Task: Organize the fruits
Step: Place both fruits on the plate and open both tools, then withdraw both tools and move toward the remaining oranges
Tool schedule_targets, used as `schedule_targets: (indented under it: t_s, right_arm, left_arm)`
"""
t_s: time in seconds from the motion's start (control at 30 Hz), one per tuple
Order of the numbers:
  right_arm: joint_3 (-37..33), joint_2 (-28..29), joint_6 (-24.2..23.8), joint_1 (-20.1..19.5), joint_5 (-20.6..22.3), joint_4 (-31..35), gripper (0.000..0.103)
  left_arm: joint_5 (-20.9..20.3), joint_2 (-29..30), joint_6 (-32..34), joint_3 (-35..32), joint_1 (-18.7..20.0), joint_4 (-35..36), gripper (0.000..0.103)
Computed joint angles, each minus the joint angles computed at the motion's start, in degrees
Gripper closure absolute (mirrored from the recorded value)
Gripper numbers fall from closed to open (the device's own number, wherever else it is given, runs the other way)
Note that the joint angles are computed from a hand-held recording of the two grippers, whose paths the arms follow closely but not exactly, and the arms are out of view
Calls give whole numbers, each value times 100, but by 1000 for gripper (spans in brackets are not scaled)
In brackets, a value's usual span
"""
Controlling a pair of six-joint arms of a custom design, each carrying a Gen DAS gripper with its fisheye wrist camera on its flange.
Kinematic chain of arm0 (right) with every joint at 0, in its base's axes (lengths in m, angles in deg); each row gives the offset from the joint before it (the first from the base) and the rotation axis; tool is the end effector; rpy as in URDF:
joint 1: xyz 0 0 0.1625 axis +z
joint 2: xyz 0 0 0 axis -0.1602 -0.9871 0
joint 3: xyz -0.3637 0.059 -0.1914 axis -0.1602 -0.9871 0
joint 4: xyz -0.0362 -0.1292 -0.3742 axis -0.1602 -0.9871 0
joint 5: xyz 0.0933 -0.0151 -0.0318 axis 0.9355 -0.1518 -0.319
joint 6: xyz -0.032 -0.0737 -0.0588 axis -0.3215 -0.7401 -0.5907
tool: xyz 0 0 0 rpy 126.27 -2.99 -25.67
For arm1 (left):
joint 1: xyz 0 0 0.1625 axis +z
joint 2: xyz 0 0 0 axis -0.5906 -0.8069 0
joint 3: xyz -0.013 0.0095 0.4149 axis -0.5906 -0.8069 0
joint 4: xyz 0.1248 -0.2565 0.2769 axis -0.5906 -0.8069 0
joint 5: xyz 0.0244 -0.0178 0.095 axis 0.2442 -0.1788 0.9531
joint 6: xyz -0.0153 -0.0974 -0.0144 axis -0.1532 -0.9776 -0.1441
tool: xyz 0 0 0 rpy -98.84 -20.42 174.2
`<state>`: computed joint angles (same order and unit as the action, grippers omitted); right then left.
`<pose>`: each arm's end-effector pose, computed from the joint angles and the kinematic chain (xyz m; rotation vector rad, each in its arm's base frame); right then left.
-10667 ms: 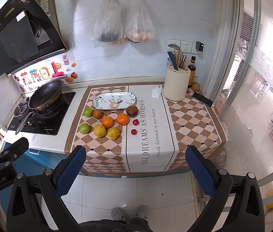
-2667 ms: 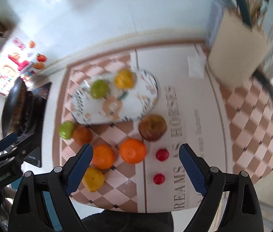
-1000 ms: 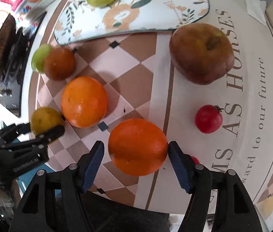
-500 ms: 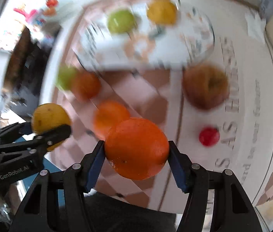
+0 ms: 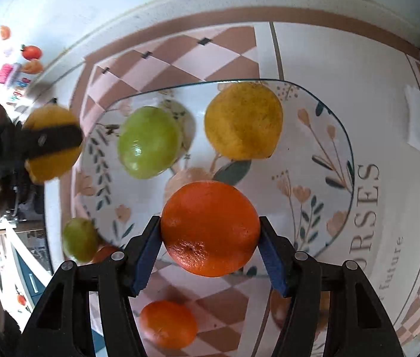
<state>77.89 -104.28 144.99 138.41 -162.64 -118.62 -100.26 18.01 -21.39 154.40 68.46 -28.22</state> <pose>0.2792 -0.2198 0.1310 -0.8292 -2.4264 0.5031 -0.2961 -0.3811 0.1756 0.7907 2.3390 0.3402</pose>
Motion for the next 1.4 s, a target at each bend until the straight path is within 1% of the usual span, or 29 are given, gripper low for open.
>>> schedule_targets:
  t_s: [0.1,0.17,0.3,0.47,0.53,0.57,0.6,0.63,0.67,0.7,0.73,0.77,0.8,0.83,0.87,1.0,1.13,1.23,1.4]
  right_arm:
    - [87,10,-54,-73,60,-105,37]
    - [111,7,-89,-115,113,-136,37]
    - [204,7,-272,-278,103,-296,37]
    - [129,48,-416,-437,183,-294,36]
    - [94,80,-332,-407,253,-268,36]
    - [80,92,-321,-393,238,-290,34]
    - [54,75,-291,-367,206,-239,28]
    - [21,38,-240,-323,178,-147,25]
    - [-5,-8,-165,-261,160,-58,17]
    - [-40,-43,-101,-218,147,39,13]
    - [-92,-73,-1,-153,123,195,13]
    - [-161,-85,107,-91,98,384,13]
    - [-236,-93,218,-28,86,583,11]
    - [-303,-112,296,19,71,745,11]
    - [-356,-121,412,105,45,892,10]
    - [-706,-130,977,514,-90,1756,10]
    - [-1089,-64,1557,964,-200,2558,10]
    - [-1396,47,1980,1285,-252,3142,10]
    - [-1828,252,2641,1802,-204,3886,10]
  left_arm:
    - [-18,347,-8,-95,161,-24,43]
    - [-6,457,0,-94,207,-42,43]
    - [117,554,21,3,216,-84,43]
    - [257,591,175,115,152,-191,42]
    - [260,606,175,103,163,-157,42]
    - [231,661,136,62,174,-162,42]
    - [218,724,114,-29,181,-126,42]
    - [214,731,107,-38,189,-112,42]
    - [207,713,113,-36,195,-116,42]
    - [218,673,131,-14,189,-167,39]
    - [243,639,154,0,178,-204,35]
    - [284,599,180,4,184,-216,33]
    - [323,537,187,-2,168,-203,27]
    - [346,483,202,12,144,-216,18]
    - [365,445,198,24,122,-227,16]
    - [441,121,151,141,-5,-160,16]
    - [502,-462,93,382,-229,-34,16]
    - [495,-1025,-95,628,-502,118,16]
    - [546,-1737,-372,713,-919,526,16]
